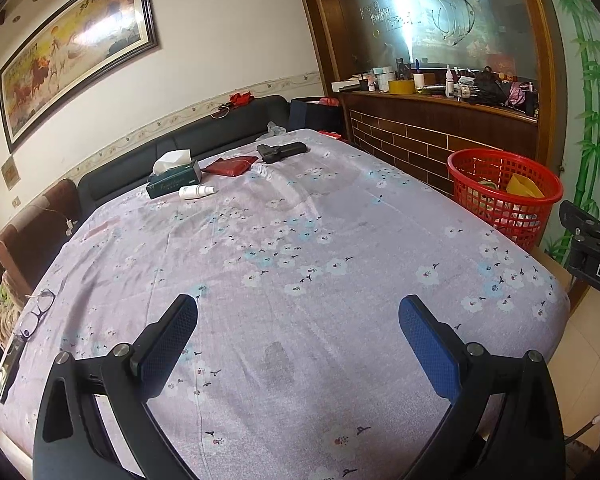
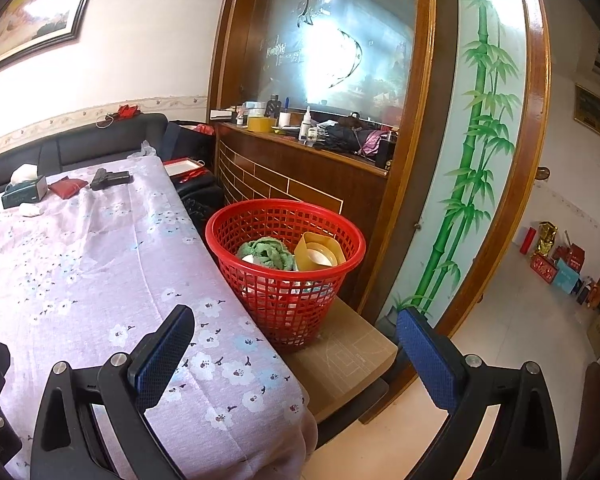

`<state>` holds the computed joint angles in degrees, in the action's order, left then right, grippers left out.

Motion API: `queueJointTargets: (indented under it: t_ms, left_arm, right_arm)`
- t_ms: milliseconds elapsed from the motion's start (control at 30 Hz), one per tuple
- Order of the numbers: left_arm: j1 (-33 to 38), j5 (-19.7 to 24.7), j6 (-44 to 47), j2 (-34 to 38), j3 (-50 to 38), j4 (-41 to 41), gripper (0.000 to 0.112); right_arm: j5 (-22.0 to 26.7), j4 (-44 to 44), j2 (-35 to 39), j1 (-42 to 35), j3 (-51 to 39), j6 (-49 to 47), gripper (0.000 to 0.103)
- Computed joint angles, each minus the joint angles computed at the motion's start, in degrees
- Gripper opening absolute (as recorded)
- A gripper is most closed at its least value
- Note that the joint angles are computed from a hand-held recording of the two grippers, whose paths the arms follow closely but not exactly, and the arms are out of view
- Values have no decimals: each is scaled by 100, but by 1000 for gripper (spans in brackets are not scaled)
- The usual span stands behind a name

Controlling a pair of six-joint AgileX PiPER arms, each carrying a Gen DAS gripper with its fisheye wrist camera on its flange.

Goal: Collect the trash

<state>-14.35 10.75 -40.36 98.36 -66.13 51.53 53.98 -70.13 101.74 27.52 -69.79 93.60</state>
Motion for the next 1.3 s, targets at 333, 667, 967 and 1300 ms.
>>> queueJointTargets:
  t_ms: [333, 667, 967, 1300]
  left_arm:
    - [28, -31, 62, 3, 18, -87, 100]
    - [30, -21, 131, 12, 5, -153, 100]
    - [21, -29, 30, 13, 45, -80, 100]
    - [33, -30, 84, 29, 32, -134, 100]
  right_arm:
    - [-8, 45, 8, 10, -16, -32, 102]
    - [-26, 84, 44, -2, -64, -82, 102]
    - [-28, 128, 96, 3, -125, -139, 102]
    - [-21, 162, 103, 2, -141, -166, 102]
